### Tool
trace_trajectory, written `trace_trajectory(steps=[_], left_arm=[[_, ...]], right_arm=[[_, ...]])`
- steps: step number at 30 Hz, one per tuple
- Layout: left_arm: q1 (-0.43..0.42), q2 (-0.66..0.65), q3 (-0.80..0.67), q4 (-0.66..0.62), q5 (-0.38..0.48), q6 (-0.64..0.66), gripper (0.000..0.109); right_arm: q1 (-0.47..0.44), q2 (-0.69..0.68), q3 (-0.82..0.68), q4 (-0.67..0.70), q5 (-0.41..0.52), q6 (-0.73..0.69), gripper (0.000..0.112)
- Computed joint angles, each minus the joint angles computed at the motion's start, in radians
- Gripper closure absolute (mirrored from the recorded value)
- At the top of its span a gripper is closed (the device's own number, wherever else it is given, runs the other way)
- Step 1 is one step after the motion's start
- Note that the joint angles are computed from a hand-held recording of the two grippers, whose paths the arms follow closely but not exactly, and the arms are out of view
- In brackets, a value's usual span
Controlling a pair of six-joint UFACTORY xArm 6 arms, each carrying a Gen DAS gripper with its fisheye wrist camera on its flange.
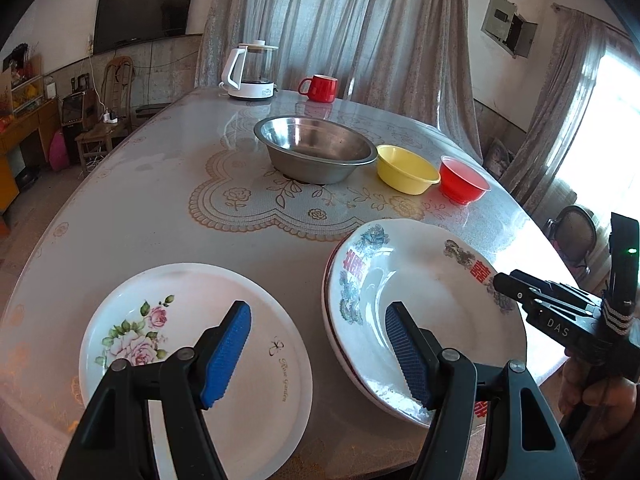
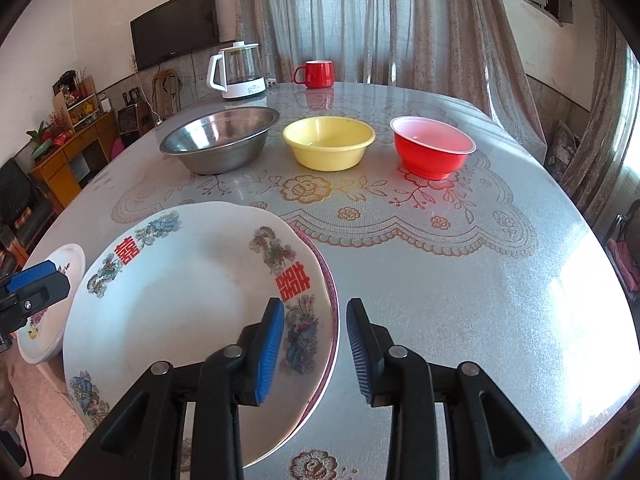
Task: Organize plates and bowls
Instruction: 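Move the open left tool to the rim of the pink rose plate, then grasp the pink rose plate rim with the left tool and lift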
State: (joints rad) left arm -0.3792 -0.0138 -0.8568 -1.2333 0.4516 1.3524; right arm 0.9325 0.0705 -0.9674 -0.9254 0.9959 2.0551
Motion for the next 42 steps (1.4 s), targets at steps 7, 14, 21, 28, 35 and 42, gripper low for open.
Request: trace_trajectory(steps=[7, 14, 21, 28, 35, 42], left_arm=[[0.022, 0.005, 0.002, 0.017, -0.015, -0.04, 0.039], [0.05, 0.007, -0.001, 0.016, -0.013, -0.056, 0.039], [0.128, 0.027, -0.04, 0.027, 0.011, -0.097, 0.042], [0.238, 0.073, -0.096, 0.028, 0.052, -0.134, 0.043], [0.271, 0.112, -0.098, 0.02, 0.023, -0.054, 0.058], [0.274, 0.156, -0.112, 0.068, 0.055, -0.058, 0.06]], right_arm=[[0.016, -0.028, -0.002, -0.076, -0.004, 0.048, 0.08], [-0.022, -0.007, -0.018, -0.212, -0.219, 0.088, 0.08], [-0.098, 0.1, -0.112, -0.387, -0.551, 0.145, 0.079], [-0.12, 0.296, -0.309, -0.301, -0.802, -0.082, 0.079], [-0.08, 0.438, -0.437, 0.173, -0.793, -0.573, 0.077], [-0.058, 0.472, -0.495, 0.36, -0.698, -0.765, 0.072]])
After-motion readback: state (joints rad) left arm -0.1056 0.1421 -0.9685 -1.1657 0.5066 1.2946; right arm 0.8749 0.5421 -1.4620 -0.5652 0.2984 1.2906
